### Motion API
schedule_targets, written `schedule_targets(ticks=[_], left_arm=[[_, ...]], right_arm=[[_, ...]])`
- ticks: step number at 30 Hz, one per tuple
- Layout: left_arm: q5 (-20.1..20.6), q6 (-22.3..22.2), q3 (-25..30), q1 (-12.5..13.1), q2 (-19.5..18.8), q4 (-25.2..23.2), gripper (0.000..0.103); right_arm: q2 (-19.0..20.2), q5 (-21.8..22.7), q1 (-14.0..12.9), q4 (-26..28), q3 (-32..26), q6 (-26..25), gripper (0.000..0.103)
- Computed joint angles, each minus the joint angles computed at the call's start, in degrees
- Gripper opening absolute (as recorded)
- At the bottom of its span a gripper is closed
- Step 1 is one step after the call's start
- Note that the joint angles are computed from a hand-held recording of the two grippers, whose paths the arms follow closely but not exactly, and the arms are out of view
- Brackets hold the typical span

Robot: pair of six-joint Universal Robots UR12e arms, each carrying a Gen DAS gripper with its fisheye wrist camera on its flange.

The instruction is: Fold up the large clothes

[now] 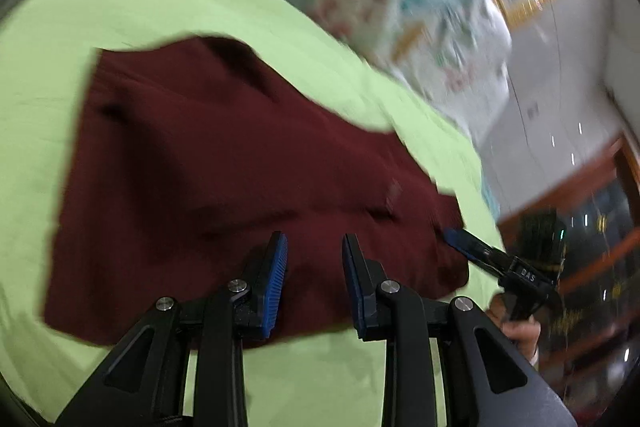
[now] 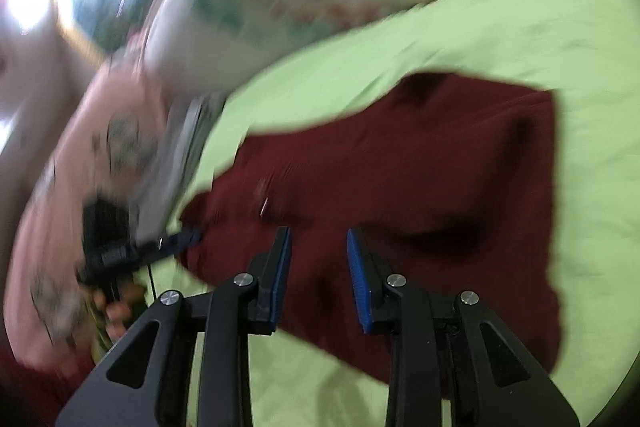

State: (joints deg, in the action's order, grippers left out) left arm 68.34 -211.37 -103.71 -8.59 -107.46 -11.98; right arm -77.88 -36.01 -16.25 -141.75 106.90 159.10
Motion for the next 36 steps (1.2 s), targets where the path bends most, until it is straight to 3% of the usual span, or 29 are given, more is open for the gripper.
schedule_targets(ticks=[2, 5, 10, 14, 18, 21, 25, 32, 36], left_arm=[[2.51, 2.73, 2.42, -1.1, -1.16, -3.91, 0.028], [5.28, 4.06, 5.34, -1.29, -2.87, -8.04, 0.027], [9.71, 1.64, 8.7, 0.3, -4.96, -8.94, 0.026], [11.78, -2.74, 10.47, 1.88, -5.8, -6.86, 0.027], [14.67, -3.78, 11.27, 2.59, -5.43, -5.88, 0.031], [15.05, -3.74, 10.32, 2.42, -4.58, -4.72, 0.037], [14.1, -3.76, 6.54, 1.48, -2.64, -2.53, 0.038], [11.58, -7.77, -1.3, -0.78, 0.58, 3.25, 0.038], [10.45, -10.97, -5.99, -1.57, 2.71, 7.59, 0.044]], right_arm=[[0.52, -2.73, 1.3, 1.22, -1.11, -2.06, 0.031], [2.32, -6.75, 2.11, 0.67, -3.39, 0.69, 0.029], [5.74, -12.0, 2.16, -8.94, -6.61, 11.19, 0.028], [8.01, -11.93, 1.34, -16.56, -8.51, 21.47, 0.029], [8.41, -12.94, 1.03, -21.79, -8.93, 28.2, 0.042], [7.55, -11.76, 0.88, -22.62, -7.95, 27.44, 0.042], [6.0, -9.1, 1.19, -21.36, -5.91, 24.3, 0.042], [3.42, -4.12, 2.47, -15.36, -2.33, 17.6, 0.042], [2.2, -3.62, 3.1, -14.32, -0.23, 16.29, 0.034]])
